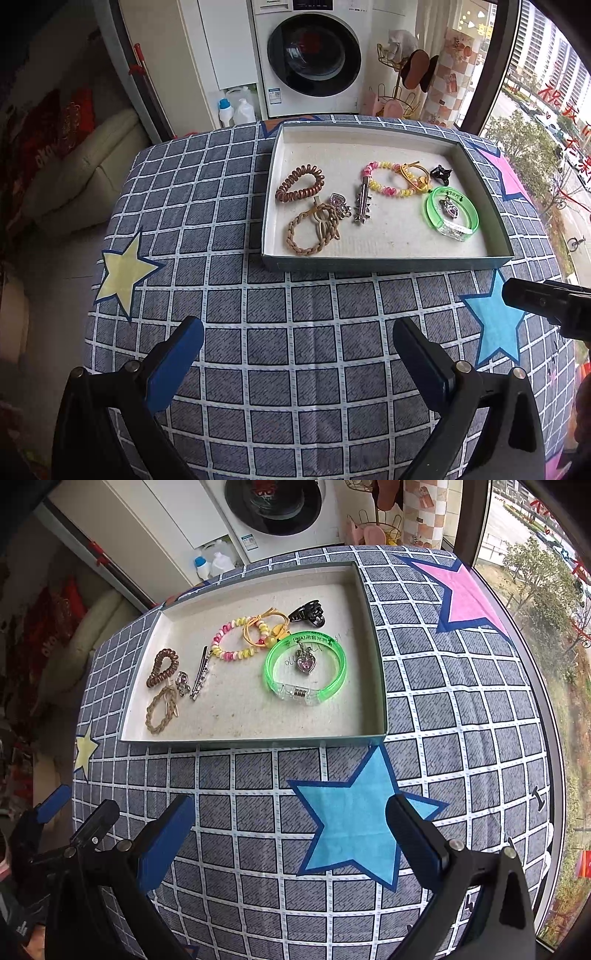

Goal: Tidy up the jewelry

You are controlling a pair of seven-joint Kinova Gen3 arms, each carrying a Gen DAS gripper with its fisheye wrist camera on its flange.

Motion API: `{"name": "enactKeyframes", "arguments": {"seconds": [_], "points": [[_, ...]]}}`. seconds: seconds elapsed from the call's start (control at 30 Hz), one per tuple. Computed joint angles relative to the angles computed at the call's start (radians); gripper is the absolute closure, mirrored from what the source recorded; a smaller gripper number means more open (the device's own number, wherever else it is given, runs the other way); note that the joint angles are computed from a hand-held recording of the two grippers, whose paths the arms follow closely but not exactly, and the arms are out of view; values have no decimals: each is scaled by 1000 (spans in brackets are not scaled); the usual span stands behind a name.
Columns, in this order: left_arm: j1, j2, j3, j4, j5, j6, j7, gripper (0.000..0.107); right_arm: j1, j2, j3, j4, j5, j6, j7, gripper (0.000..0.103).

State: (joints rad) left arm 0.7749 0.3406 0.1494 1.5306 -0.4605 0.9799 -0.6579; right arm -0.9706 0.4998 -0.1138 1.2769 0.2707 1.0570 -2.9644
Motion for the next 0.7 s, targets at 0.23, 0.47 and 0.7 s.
{"name": "enactKeyframes", "arguments": {"seconds": [0.23, 0.47, 0.7], "points": [[34, -61, 0, 78, -67, -39, 114, 4, -95, -39, 23, 41, 106, 6, -150, 0], [48, -121, 25, 149, -180, -76, 250, 4, -217, -31, 31, 9, 313, 126, -274, 0], [44, -158, 62, 186, -246, -88, 338, 4, -328, 16, 43, -51, 499, 294, -322, 0]]}}
